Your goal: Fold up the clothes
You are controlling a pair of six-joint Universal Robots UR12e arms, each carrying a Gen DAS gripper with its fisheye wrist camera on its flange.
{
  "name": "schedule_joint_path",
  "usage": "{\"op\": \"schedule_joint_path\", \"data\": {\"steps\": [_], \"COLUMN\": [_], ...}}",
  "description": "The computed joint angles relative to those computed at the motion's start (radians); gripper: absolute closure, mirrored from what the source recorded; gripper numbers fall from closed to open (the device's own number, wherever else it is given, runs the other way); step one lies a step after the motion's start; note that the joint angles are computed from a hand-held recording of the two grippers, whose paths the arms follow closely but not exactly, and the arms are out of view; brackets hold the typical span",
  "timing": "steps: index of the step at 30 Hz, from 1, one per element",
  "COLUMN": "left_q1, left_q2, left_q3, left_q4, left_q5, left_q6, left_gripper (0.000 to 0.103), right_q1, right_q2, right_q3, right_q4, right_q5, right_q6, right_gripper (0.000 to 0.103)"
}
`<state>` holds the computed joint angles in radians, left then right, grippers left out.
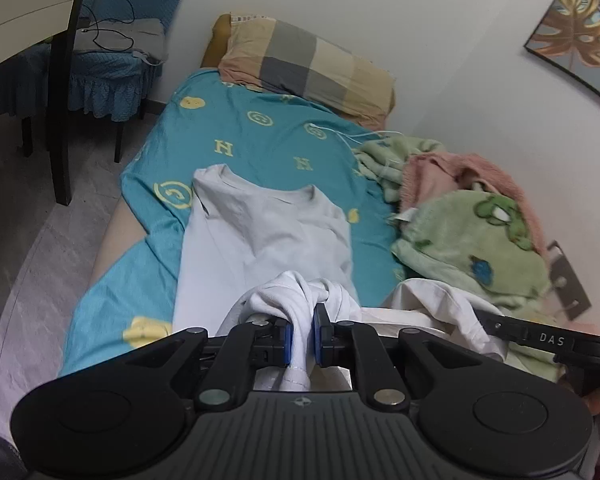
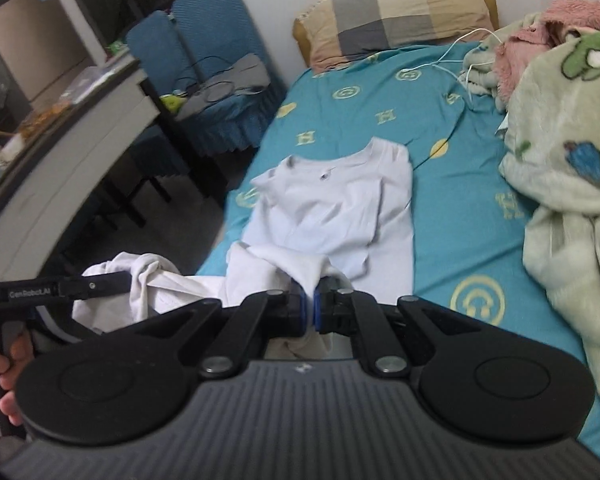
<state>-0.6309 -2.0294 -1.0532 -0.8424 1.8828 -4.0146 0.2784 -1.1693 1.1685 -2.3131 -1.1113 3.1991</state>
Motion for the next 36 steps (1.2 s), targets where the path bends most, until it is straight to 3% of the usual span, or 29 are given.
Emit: {"op": "schedule_joint_path", "data": {"steps": [4,12,16,21,24,26,28,29,31,33,36], "left_q1": [0.041,0.09,0.096,0.092,0.078,0.064,0.044,0.034,0.017,0.001,-0.012], "left_q2": [-0.049,-0.154,-0.176,-0.176,-0.163,-0.148,-0.125,-0.112,-0.086,-0.055,-0.005], "left_q3": [0.002,0.019,0.019,0.021,0.021,0.014,-0.009,-0.023,-0.05,-0.085,-0.161], "left_q4": [0.044,0.04,0.024,0.03,0.02,0.024,0.051,0.067,0.09,0.105,0.165], "left_q5": [0.003,0.009,0.007,0.025,0.046,0.076,0.116,0.131,0.137,0.126,0.055], "left_q6": [0.01,0.054,0.088,0.122,0.11,0.095,0.073,0.063,0.032,-0.034,-0.159], "left_gripper": [0.092,0.09,0.089,0.087,0.067,0.041,0.029,0.026,0.022,0.021,0.02], "right_q1": [0.014,0.043,0.052,0.052,0.05,0.047,0.045,0.043,0.036,0.029,0.016], "right_q2": [0.092,0.245,0.275,0.28,0.27,0.248,0.227,0.215,0.176,0.136,0.075], "right_q3": [-0.076,-0.182,-0.195,-0.206,-0.196,-0.169,-0.144,-0.13,-0.07,-0.01,0.081], "right_q4": [-0.016,0.01,0.007,0.022,0.013,-0.004,-0.02,-0.03,-0.095,-0.148,-0.184], "right_q5": [-0.035,-0.141,-0.179,-0.179,-0.174,-0.171,-0.168,-0.166,-0.148,-0.126,-0.085], "right_q6": [0.039,-0.028,-0.083,-0.039,-0.013,0.016,0.044,0.06,0.114,0.172,0.276], "right_gripper": [0.095,0.095,0.095,0.094,0.093,0.09,0.075,0.059,0.045,0.045,0.044]}}
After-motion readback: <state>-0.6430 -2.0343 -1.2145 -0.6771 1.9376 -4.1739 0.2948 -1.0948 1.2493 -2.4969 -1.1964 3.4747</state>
